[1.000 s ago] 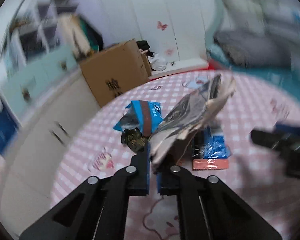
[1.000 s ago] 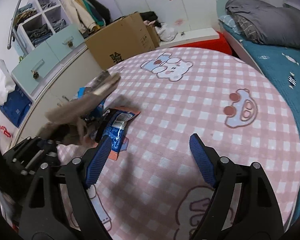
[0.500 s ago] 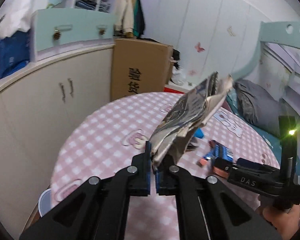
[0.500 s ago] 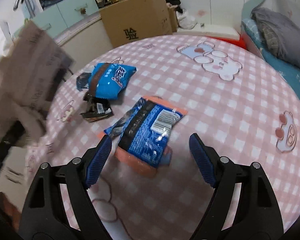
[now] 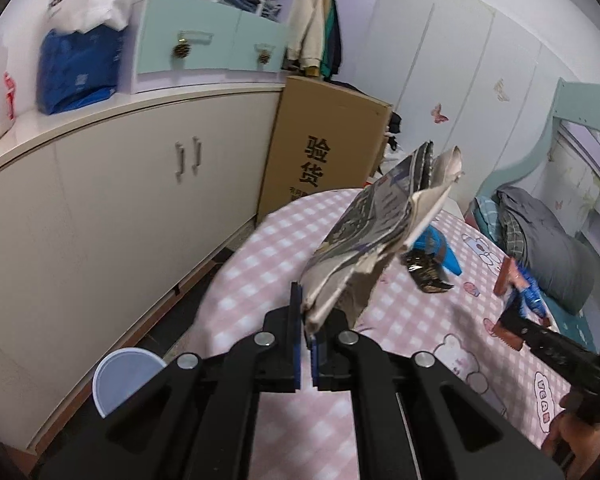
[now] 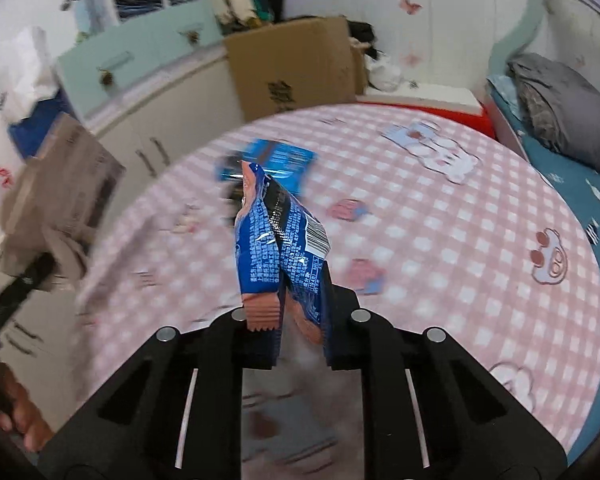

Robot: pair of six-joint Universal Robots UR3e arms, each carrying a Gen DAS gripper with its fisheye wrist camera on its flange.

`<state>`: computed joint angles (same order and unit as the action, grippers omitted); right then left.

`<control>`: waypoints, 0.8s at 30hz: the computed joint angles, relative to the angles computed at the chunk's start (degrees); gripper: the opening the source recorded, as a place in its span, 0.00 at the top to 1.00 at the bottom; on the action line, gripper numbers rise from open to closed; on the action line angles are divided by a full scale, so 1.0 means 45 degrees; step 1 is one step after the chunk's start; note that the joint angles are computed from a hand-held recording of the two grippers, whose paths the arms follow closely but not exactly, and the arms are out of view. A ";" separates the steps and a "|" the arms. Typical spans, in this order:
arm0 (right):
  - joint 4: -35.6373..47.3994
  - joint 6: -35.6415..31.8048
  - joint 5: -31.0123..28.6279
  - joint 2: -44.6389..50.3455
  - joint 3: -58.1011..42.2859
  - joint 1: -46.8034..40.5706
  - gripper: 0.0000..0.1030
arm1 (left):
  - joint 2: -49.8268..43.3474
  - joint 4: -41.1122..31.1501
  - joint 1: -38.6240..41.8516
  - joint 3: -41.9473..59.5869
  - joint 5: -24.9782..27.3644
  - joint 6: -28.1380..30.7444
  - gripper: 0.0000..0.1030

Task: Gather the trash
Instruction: 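Carry both items to the wastebasket and open the left gripper to drop the newspaper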

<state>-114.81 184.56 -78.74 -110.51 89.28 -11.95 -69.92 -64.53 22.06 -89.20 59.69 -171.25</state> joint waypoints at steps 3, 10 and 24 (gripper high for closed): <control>-0.0255 0.0829 -0.0391 0.0760 -0.0956 0.1872 0.85 | 0.1108 -0.1594 0.2130 -0.0355 -0.1245 0.1361 0.97; -0.1614 0.2614 -0.1464 0.4589 -0.4007 0.6900 0.85 | 0.2788 -0.7069 0.7893 -0.0175 -0.3583 0.6221 0.97; 0.0545 0.3649 -0.1690 1.5060 -1.5206 1.1158 0.85 | -0.0517 -0.4204 1.0350 -0.1808 -0.1134 0.7161 0.97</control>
<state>-112.36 200.98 -86.34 -42.74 20.85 38.27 -72.25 -83.45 68.63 -97.33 54.59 -139.02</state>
